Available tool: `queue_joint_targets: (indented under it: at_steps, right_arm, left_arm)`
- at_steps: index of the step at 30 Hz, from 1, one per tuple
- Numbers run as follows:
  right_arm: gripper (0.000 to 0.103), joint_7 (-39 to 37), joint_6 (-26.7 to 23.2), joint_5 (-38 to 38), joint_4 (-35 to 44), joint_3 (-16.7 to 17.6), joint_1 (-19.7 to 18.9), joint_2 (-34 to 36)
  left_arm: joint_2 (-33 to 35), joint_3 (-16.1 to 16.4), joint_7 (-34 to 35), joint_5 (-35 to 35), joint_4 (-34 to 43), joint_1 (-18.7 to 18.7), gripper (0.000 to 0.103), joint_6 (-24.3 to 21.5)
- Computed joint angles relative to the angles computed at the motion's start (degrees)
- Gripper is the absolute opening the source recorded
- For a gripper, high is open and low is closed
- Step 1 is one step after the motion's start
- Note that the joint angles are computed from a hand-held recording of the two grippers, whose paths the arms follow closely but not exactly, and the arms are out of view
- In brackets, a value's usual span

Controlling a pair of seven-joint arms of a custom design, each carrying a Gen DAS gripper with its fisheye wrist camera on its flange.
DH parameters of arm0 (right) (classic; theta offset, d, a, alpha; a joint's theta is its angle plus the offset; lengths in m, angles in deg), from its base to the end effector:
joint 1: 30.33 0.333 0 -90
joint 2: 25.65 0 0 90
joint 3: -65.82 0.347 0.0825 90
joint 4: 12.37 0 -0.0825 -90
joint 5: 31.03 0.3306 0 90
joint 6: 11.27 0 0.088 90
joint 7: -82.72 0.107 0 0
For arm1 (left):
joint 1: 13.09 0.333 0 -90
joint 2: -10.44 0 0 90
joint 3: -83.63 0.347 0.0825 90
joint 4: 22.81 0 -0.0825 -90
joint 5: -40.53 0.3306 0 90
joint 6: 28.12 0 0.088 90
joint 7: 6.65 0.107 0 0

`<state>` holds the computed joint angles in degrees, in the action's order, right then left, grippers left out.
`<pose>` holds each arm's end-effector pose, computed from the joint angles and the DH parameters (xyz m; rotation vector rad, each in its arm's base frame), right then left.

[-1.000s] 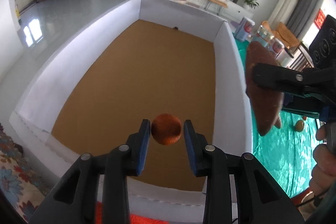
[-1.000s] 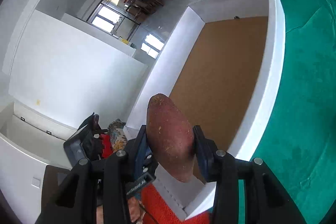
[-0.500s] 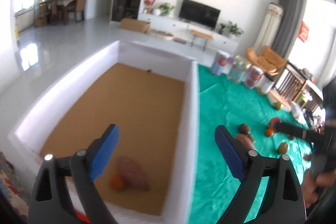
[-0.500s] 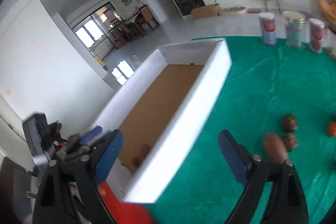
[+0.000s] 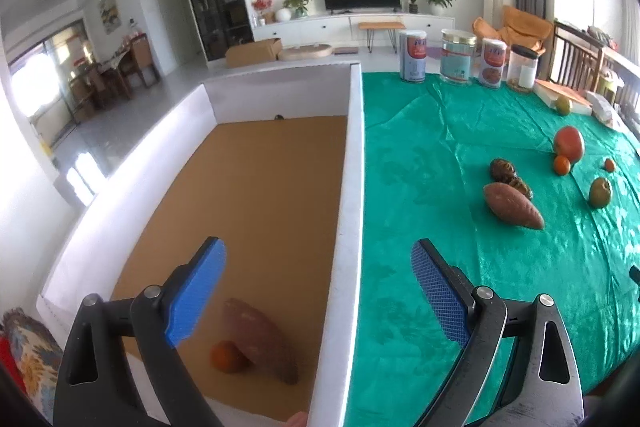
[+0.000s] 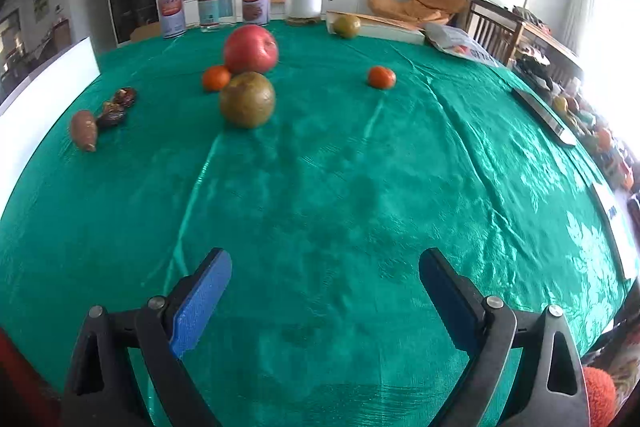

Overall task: Organize fruits
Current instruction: 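Withdraw both tools from the box back over the table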

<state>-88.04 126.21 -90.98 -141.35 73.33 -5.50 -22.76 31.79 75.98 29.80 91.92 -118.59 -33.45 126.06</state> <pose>0.4276 0.2623 0.4212 -1.4732 2.2170 -0.8943 0.5808 -0.3214 0.5086 -1.5101 1.8869 -0.7203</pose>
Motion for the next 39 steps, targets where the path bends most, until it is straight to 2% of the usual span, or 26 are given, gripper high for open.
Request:
queue_joint_targets:
  at_steps: [5,8,11,12,14,16,18,20,22,27,30,34,39]
  right_arm:
    - [0.095,0.1,2.1,-0.3,3.1,-1.0,-0.4,4.3]
    - [0.098,0.9,2.1,-1.2,3.0,-1.4,0.0,4.5]
    - [0.102,1.9,2.7,-1.5,2.6,-1.6,0.1,4.6]
    - [0.103,2.9,3.9,-1.9,2.0,-1.8,-0.1,4.3]
    - [0.103,3.3,4.7,-1.7,1.6,-1.8,-0.3,4.1]
    - [0.103,3.9,4.6,-2.2,1.6,-1.8,-0.2,4.3]
    - [0.103,4.7,4.2,-2.8,1.8,-1.8,0.1,4.5]
    - [0.103,5.3,4.1,-3.4,1.7,-1.7,0.2,4.5]
    - [0.103,5.7,4.1,-3.8,1.6,-1.7,0.3,4.5]
    - [0.103,6.7,4.1,-4.7,1.4,-1.7,0.4,4.5]
    - [0.103,7.0,3.9,-5.0,1.5,-1.7,0.5,4.6]
    - [0.103,7.0,4.0,-5.0,1.5,-1.7,0.4,4.6]
    - [0.103,7.0,4.1,-5.1,1.5,-1.7,0.4,4.6]
  left_arm:
    - [-1.2,1.3,-4.6,4.2,-1.0,-1.8,0.095,-1.4]
    - [-3.1,3.7,-17.7,16.9,-1.6,-6.0,0.095,-4.6]
    - [-5.3,3.4,-30.5,30.8,-2.9,-8.6,0.099,-6.0]
    - [-5.4,2.6,-32.4,33.0,-2.8,-8.4,0.101,-4.6]
    - [-4.4,0.4,-32.9,34.0,-1.9,-6.3,0.102,2.6]
    - [-1.6,-2.1,-26.1,27.2,-0.6,-4.6,0.102,7.8]
    - [2.1,-5.1,-14.4,15.9,0.5,-3.3,0.102,9.5]
    - [6.0,-8.4,-4.2,7.0,1.9,-2.2,0.102,8.6]
    - [9.7,-10.0,1.8,1.6,4.6,-2.4,0.102,5.9]
    - [13.7,-9.1,7.5,-5.2,8.2,-4.6,0.102,3.7]
    - [13.7,-8.9,9.9,-8.8,6.8,-4.0,0.102,7.3]
    - [15.3,-11.1,14.6,-17.0,7.3,-2.2,0.102,7.3]
    - [15.9,-8.7,16.2,-20.6,8.3,-4.4,0.102,6.6]
